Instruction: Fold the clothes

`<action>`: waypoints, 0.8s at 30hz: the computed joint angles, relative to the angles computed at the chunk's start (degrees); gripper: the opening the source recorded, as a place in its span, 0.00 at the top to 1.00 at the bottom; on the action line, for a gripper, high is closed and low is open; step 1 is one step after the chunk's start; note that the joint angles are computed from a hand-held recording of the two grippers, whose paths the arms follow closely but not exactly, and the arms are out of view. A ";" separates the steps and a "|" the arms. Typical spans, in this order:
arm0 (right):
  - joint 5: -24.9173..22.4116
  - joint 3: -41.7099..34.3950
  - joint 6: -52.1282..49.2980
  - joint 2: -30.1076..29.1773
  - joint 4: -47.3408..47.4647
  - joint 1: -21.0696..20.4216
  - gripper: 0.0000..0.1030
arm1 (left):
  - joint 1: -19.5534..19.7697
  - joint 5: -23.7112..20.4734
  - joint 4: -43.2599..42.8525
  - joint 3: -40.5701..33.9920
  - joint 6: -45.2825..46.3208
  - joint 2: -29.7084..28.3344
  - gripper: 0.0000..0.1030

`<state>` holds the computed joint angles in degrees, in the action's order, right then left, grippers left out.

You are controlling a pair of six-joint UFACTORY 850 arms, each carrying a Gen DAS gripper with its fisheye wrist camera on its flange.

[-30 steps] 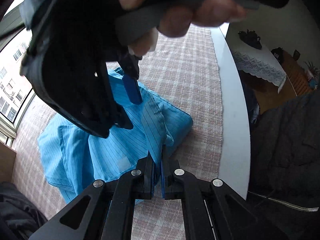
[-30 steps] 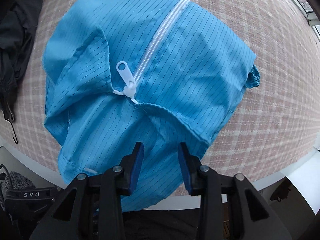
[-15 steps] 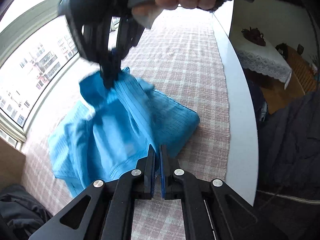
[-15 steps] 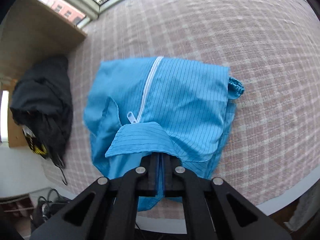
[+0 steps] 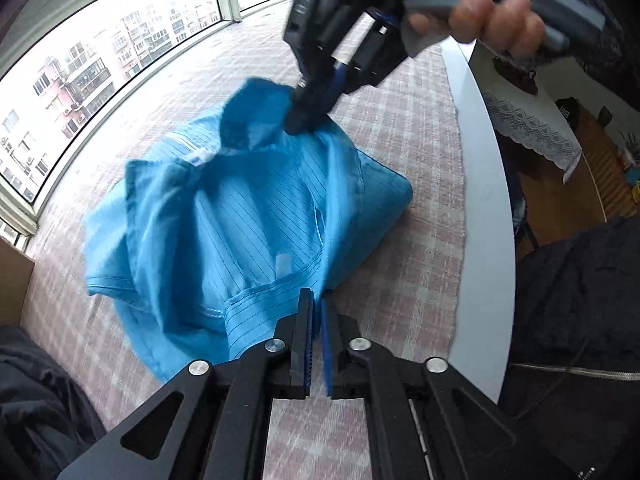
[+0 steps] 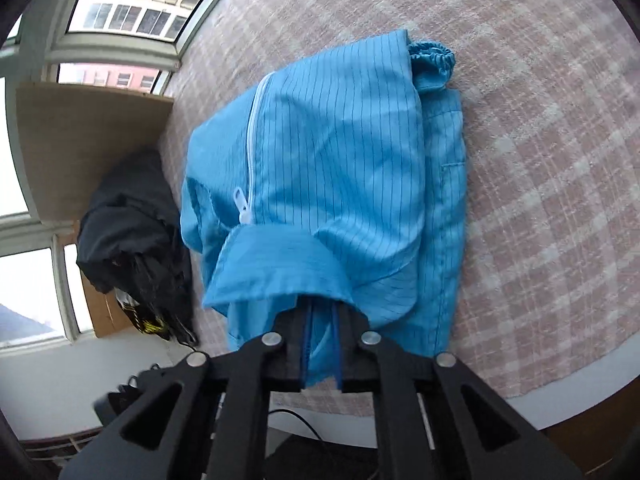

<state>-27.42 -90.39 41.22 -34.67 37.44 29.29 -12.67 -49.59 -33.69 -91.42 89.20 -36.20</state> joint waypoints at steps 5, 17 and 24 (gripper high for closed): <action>-5.85 -5.62 5.65 -2.23 -9.89 0.98 0.70 | 0.27 -5.94 0.06 -2.96 -3.03 -0.41 0.83; -31.28 -31.68 6.43 -16.22 -21.83 1.96 0.70 | -2.40 -6.95 -1.80 -5.79 -6.19 -4.44 0.80; -50.88 -55.77 6.66 -30.66 -23.19 1.72 0.70 | -1.71 -6.40 -5.66 -4.93 -4.53 -4.62 0.97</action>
<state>-78.30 -146.15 47.88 -65.34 14.25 31.01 -14.38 -55.99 -39.35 -96.35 84.67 -40.83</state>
